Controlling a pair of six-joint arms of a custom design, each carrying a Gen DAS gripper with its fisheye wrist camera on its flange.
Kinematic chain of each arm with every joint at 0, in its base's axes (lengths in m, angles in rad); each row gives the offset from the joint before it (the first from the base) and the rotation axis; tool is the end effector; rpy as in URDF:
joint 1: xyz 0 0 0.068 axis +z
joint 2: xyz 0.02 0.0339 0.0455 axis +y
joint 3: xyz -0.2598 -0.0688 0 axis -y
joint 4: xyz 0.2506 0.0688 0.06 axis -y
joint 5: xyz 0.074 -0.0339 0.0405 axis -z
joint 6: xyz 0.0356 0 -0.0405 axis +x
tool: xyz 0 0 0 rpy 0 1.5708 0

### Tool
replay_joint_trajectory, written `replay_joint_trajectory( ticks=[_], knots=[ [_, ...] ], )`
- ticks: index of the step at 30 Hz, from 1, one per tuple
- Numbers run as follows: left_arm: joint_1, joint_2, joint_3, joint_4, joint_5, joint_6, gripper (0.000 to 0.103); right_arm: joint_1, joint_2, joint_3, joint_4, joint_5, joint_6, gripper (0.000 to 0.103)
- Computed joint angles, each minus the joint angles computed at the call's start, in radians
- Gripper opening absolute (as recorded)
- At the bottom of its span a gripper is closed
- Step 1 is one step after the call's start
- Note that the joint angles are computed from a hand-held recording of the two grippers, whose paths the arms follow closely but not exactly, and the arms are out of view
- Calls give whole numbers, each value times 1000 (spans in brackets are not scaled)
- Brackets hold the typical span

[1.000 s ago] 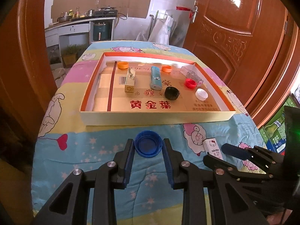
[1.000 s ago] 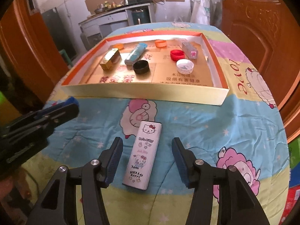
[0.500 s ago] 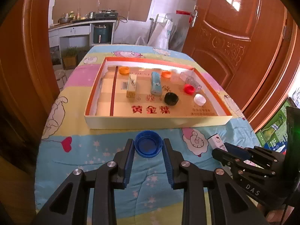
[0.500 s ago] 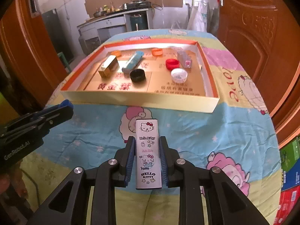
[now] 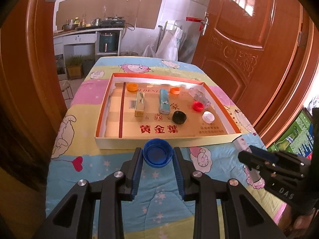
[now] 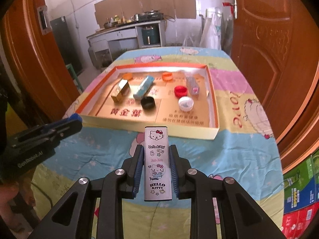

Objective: Organize rigid objects
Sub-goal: 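Lift and carry the Hello Kitty box and blue cap over the box lid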

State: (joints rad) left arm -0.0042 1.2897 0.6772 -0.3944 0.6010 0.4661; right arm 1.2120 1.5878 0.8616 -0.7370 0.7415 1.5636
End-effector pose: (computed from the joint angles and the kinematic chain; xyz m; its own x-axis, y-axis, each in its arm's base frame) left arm 0.2426 -0.0211 0.1808 -0.6176 0.3733 -0.6922 0.6529 0.7341 -0.1867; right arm 0.1147 0.2372 0.1520 -0.6675 0.3202 -0.6722 0.3443 0.9332 0.1026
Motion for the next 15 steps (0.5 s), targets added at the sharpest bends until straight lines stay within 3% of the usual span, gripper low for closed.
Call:
replay_joint_trajectory(
  ticks=[15],
  knots=[
    [-23, -52, 87, -60, 7, -21, 31, -29, -112, 42, -146, 78, -62, 26]
  ],
)
